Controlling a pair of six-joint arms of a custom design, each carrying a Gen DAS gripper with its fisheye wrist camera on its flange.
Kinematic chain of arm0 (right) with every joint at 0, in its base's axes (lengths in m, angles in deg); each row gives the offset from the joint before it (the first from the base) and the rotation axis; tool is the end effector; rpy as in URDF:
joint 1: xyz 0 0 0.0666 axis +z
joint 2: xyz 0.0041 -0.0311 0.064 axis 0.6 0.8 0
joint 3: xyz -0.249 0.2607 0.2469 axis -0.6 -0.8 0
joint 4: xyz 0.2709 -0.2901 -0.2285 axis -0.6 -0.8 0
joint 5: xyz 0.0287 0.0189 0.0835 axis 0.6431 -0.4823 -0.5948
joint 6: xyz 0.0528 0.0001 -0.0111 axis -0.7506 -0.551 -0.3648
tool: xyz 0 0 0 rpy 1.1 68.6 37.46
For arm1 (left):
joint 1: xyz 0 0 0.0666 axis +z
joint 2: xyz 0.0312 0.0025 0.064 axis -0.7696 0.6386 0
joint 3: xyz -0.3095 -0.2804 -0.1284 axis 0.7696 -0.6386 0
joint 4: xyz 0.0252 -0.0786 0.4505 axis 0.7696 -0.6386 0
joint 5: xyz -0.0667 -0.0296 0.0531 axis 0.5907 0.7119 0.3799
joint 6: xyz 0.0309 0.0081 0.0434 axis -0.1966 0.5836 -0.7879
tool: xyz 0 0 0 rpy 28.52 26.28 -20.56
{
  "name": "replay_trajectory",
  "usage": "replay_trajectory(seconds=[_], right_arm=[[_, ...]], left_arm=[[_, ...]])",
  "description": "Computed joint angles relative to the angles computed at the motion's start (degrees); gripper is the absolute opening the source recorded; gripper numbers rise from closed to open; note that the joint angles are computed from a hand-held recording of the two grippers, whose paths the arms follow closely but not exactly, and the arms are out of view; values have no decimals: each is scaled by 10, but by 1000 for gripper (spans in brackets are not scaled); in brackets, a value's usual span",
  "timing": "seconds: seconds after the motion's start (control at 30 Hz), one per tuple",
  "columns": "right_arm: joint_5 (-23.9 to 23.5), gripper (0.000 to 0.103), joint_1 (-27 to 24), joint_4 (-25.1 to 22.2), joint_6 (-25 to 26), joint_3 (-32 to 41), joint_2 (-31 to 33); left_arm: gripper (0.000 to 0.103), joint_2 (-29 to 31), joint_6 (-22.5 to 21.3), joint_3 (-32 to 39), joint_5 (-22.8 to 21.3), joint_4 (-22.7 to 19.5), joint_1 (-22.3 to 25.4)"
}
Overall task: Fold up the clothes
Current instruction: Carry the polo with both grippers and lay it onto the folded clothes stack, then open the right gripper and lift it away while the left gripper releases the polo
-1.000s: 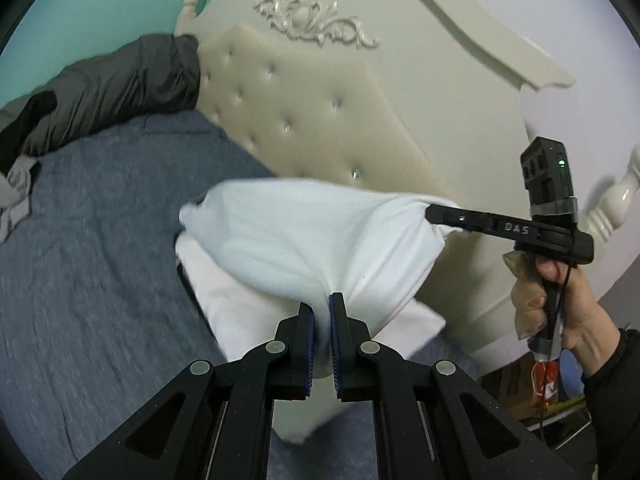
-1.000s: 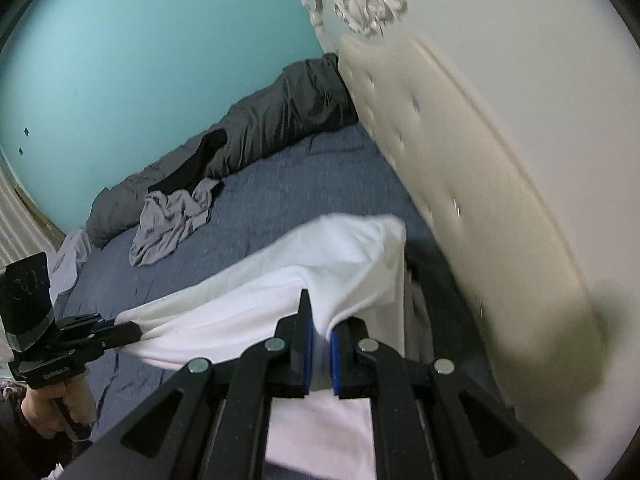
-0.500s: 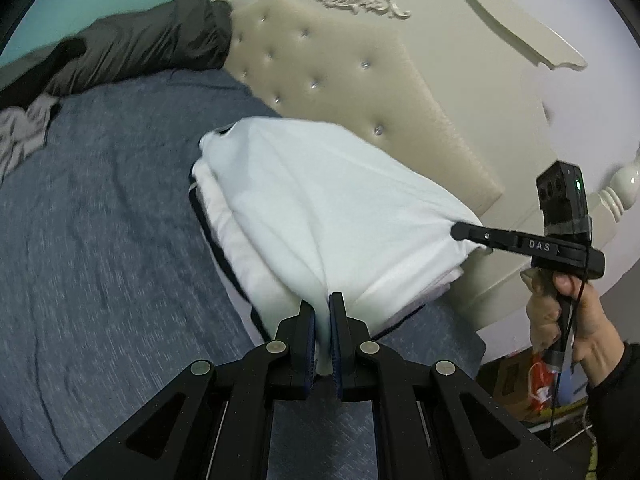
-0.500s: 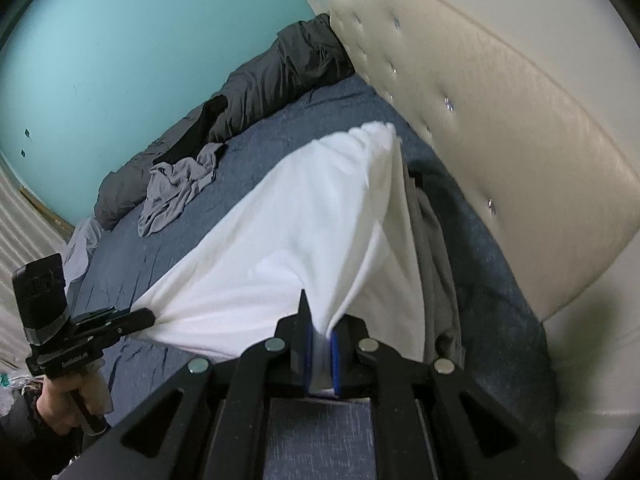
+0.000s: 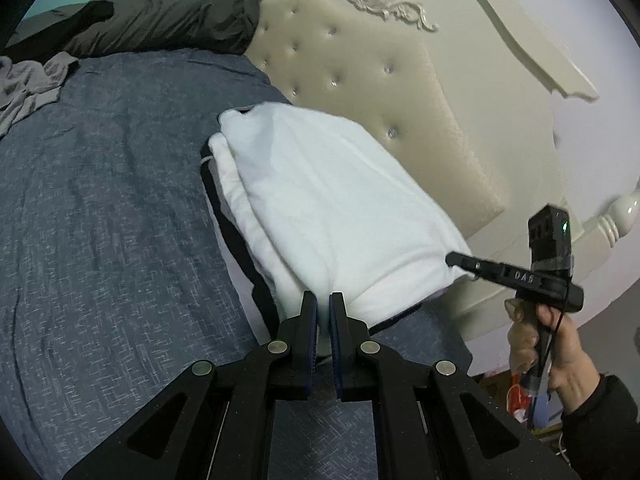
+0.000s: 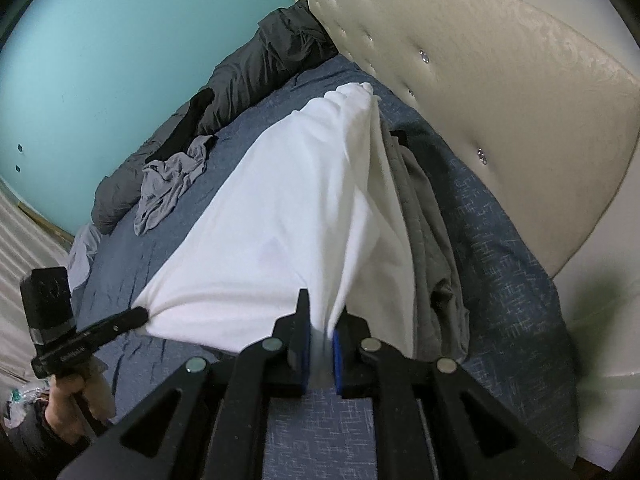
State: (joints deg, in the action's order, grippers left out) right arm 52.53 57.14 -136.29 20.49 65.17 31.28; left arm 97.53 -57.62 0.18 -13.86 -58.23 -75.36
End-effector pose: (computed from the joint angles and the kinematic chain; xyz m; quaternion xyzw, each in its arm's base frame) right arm 0.3446 0.1337 0.4722 0.0491 0.9317 0.2265 0.2797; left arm 0.4297 -0.2132 0.4697 0.0502 0.9076 -0.2978 0.2916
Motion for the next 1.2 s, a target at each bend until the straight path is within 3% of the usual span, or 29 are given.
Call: replay_trajectory(seconds=[0.1, 0.37, 0.6, 0.73, 1.03, 1.2], right_arm=[[6, 12, -4, -7, -3, -1, -4], [86, 16, -4, -64, 25, 31, -6], [113, 16, 12, 2, 32, 31, -12], [116, 16, 26, 4, 35, 32, 16], [117, 13, 27, 25, 12, -33, -2], [132, 13, 28, 8, 10, -31, -9]], left_arm=[[7, -8, -9, 5, -15, -2, 4], [7, 23, -70, 71, -44, -26, 0], [7, 73, -104, 111, -66, -54, -23], [7, 85, -115, 101, -82, -66, -30], [10, 63, -91, 50, -64, -21, -18], [10, 40, -91, 47, -54, -5, -21]])
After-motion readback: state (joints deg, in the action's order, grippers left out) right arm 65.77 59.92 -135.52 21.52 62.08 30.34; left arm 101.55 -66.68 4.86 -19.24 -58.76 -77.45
